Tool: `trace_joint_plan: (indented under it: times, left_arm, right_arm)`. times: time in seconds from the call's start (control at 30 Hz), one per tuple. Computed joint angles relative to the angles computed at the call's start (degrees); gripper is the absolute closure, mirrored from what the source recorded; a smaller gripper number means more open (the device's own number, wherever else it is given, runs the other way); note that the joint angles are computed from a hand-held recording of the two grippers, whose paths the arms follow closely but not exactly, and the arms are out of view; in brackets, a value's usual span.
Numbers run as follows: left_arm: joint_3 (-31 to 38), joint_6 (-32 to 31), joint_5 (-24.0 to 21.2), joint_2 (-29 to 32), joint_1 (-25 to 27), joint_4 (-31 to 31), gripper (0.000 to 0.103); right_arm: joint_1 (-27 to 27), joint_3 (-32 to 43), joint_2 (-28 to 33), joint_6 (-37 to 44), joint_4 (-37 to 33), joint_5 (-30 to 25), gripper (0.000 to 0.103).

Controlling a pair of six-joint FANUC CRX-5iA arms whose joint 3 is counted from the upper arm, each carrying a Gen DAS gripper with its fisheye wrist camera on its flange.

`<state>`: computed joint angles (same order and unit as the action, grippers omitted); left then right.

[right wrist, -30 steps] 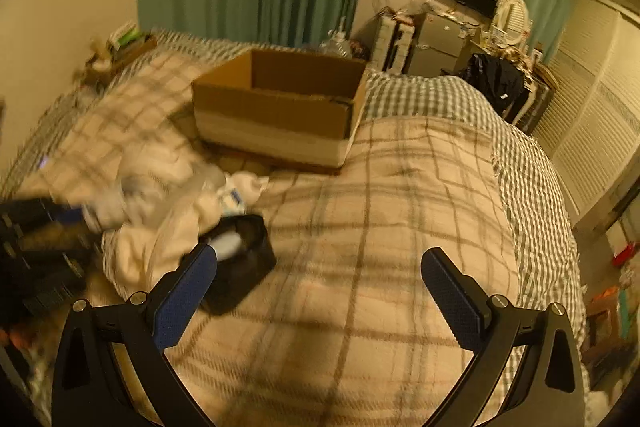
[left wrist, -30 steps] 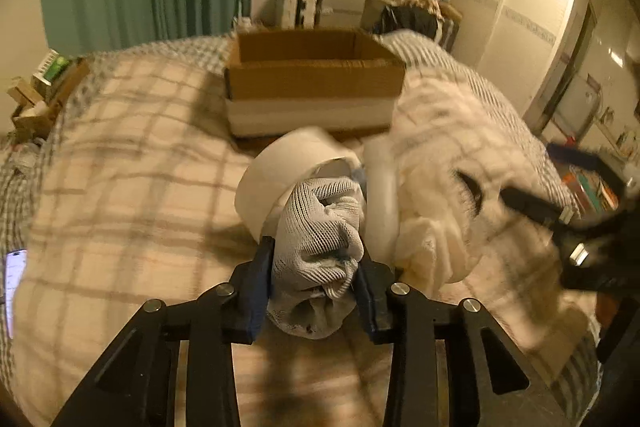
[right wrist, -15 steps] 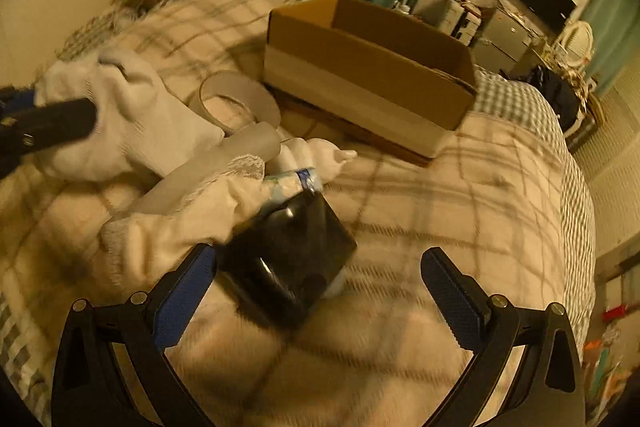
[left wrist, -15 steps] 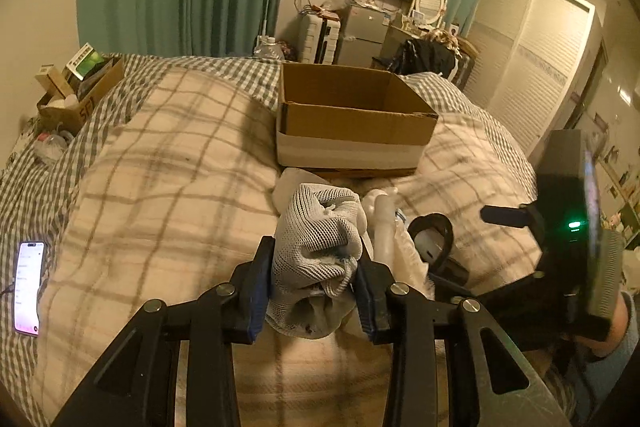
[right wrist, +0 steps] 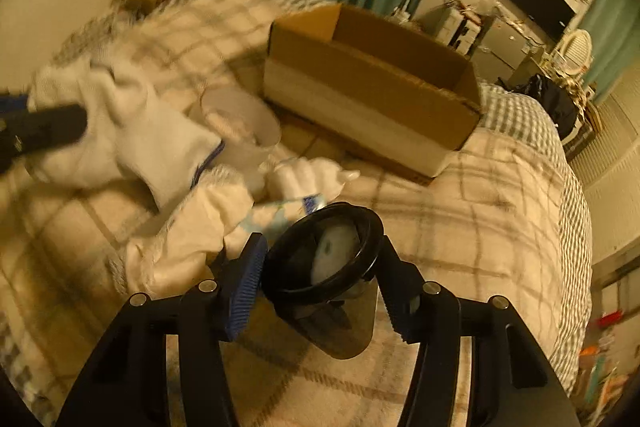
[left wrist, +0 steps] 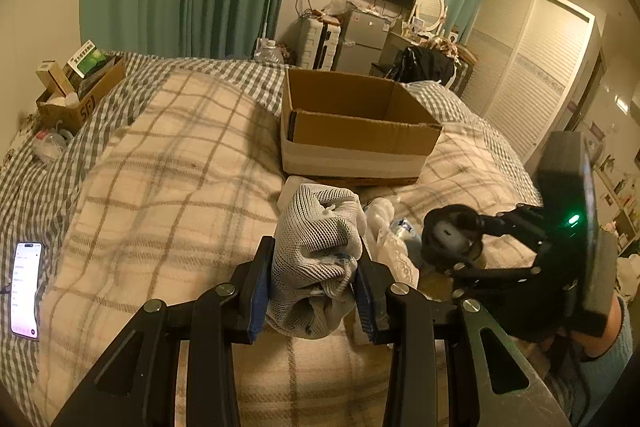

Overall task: Organize objects
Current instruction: 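Carry socks and black cup into the cardboard box and open both grippers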

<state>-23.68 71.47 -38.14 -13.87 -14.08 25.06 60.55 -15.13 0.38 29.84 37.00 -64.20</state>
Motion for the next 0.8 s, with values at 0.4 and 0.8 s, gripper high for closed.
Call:
trace_joint_plan:
  times: [0.4, 0.8]
  left_arm:
    - [5.58, -2.93, 0.83, 2.37, -1.81, 3.33, 0.066]
    - [30.62, 1.61, -1.8, 19.82, -4.09, -3.52, 0.066]
  right_arm:
    - [-0.09, -0.92, -6.68, -8.09, 8.83, 2.85, 0.049]
    - [-11.18, 13.97, -0.77, 6.8, 5.0, 7.68, 0.049]
